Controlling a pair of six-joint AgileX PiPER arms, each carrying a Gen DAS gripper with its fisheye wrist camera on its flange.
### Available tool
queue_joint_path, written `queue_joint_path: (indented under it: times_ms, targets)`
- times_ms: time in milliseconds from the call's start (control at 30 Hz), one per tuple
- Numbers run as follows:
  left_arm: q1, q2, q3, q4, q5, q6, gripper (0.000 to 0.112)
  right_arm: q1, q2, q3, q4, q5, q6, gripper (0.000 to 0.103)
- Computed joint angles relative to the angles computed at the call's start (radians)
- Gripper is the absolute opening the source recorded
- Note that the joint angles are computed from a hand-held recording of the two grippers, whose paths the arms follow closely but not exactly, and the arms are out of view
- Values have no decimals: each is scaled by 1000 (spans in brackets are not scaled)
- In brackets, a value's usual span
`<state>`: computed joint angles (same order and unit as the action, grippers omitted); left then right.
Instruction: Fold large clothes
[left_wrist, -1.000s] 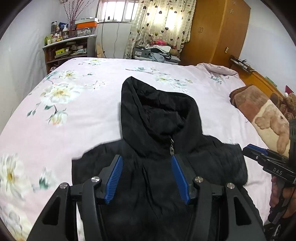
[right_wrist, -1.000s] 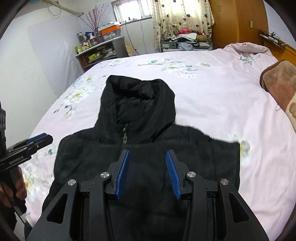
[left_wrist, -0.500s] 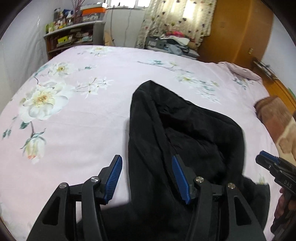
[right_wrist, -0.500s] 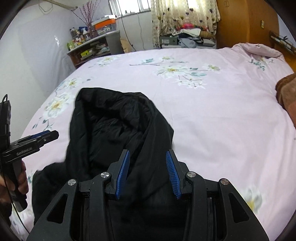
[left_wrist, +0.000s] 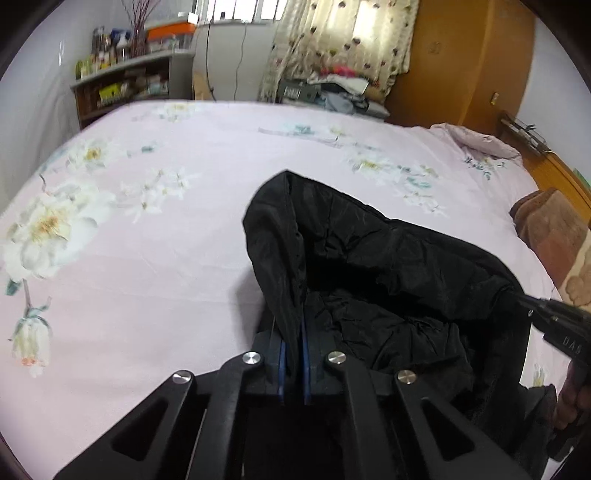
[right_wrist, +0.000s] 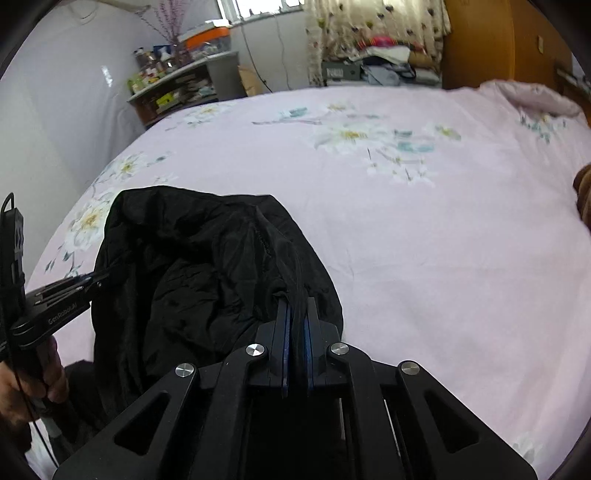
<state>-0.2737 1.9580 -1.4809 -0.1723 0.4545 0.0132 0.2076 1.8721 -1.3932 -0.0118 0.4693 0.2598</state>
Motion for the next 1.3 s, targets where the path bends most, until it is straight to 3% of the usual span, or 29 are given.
queue_joint_path:
  times_ms: [167, 367, 567, 733, 900, 1000, 1100, 1133, 1200, 1300]
  targets:
    - [32, -209, 175, -163, -39, 161, 6, 21, -188, 148, -18, -43, 44, 5]
    - [74, -503, 399, -372, -17, 364, 6, 104, -483, 370, -143, -40, 232, 5]
    - [-42, -789, 626, -133, -30, 67, 7, 277, -731, 571, -382, 37, 566, 5]
    - [-154, -936, 773, 112, 11, -227, 8, 495, -862, 734, -559, 135, 897, 5]
    - [-127, -1032, 891, 83, 87, -221, 14, 602, -912, 866, -572, 158, 1046, 5]
    - [-69, -1093, 951, -1, 150, -140, 16, 590, -946, 931, -488, 120, 999, 6]
    - [-21, -1168, 1002, -45, 220, -99, 17, 643, -987, 957, -483, 167, 1040, 7]
    - [-4, -1190, 1011, -56, 242, -80, 17, 644, -1004, 960, -473, 175, 1039, 9]
    - [22, -1234, 1020, -58, 287, -69, 19, 637, -1049, 960, -450, 183, 1027, 26]
    - [8, -1261, 991, -11, 300, -123, 34, 537, -1078, 951, -331, 111, 899, 48]
